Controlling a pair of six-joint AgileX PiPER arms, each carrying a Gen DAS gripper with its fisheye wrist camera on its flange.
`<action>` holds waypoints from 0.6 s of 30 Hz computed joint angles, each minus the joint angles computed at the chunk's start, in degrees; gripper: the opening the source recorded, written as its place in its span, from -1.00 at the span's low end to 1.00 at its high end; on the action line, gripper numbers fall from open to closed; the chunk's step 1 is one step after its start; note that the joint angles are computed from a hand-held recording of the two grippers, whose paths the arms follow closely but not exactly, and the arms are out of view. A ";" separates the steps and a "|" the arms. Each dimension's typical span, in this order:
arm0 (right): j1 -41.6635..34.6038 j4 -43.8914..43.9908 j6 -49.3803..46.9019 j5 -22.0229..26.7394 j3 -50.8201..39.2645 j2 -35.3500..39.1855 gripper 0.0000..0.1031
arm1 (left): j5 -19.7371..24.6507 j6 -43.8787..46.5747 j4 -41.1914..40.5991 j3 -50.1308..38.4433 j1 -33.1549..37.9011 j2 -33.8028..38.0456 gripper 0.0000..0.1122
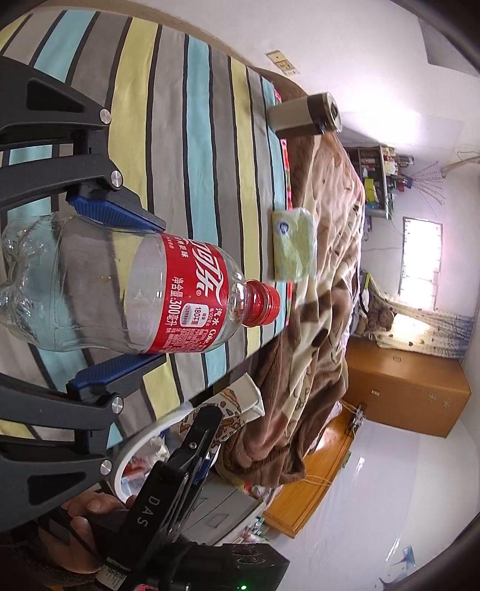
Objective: Collect trash
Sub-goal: 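Carry the bottle and wrapper over the wastebasket and open both tools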
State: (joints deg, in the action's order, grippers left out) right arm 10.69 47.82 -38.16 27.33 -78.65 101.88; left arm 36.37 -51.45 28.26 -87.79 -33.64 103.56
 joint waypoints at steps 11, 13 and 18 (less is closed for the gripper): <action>-7.32 5.87 -4.96 -1.99 7.79 -5.13 0.06 | 2.18 1.02 -0.78 -9.46 -6.03 6.16 0.12; -8.00 5.41 -4.19 -2.65 8.53 -5.72 0.06 | 3.21 2.44 -1.39 -12.76 -7.11 8.28 0.12; -10.78 2.79 -1.32 -4.63 10.43 -7.33 0.06 | 5.14 6.74 -4.89 -21.60 -8.65 13.95 0.12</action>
